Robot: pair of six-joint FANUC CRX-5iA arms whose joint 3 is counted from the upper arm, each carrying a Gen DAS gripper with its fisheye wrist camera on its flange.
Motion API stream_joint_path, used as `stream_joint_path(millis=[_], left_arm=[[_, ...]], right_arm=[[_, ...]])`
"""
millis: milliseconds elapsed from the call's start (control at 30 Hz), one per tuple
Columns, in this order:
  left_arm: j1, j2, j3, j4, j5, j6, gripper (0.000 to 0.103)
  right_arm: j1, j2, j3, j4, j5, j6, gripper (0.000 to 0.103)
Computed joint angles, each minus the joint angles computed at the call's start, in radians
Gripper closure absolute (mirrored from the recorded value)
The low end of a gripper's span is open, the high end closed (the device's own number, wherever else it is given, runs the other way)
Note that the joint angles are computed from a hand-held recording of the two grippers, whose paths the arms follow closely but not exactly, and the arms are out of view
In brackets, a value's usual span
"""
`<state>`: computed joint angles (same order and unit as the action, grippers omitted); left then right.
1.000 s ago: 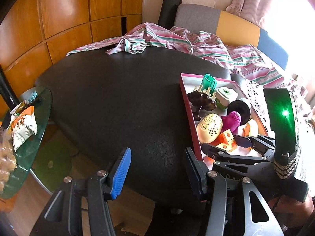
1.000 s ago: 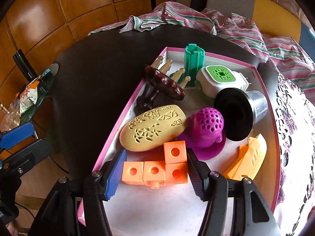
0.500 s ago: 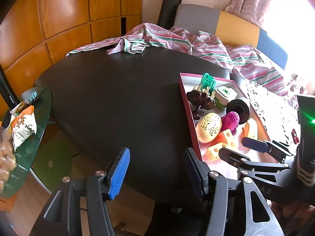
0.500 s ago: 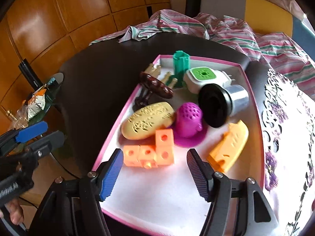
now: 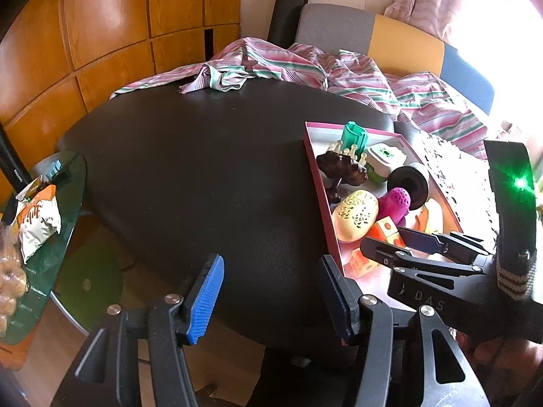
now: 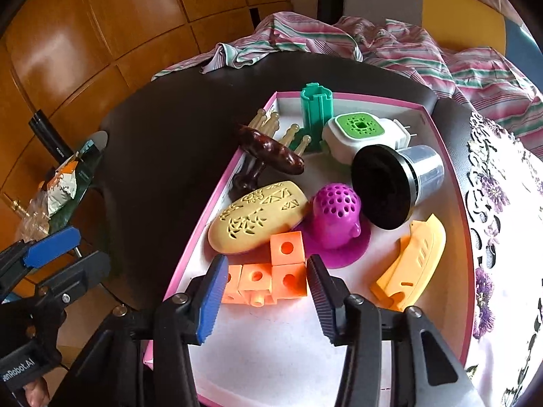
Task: Organize rigid objects
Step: 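Lower the orange cubes into the tray and open the right gripper, then withdraw the right gripper from the tray toward the tablecloth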
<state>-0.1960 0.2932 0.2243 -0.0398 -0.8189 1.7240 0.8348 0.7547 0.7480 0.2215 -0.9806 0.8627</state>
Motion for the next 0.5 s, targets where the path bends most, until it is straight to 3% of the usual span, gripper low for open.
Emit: stream_joint_path(millis=[500], left_arm=[[-0.011,-0.017,-0.004,-0.015,0.022,-0.009,0.044]], right_arm=[[0.013,-0.046,-0.068,0.058,0.019,-0.026,0.054]])
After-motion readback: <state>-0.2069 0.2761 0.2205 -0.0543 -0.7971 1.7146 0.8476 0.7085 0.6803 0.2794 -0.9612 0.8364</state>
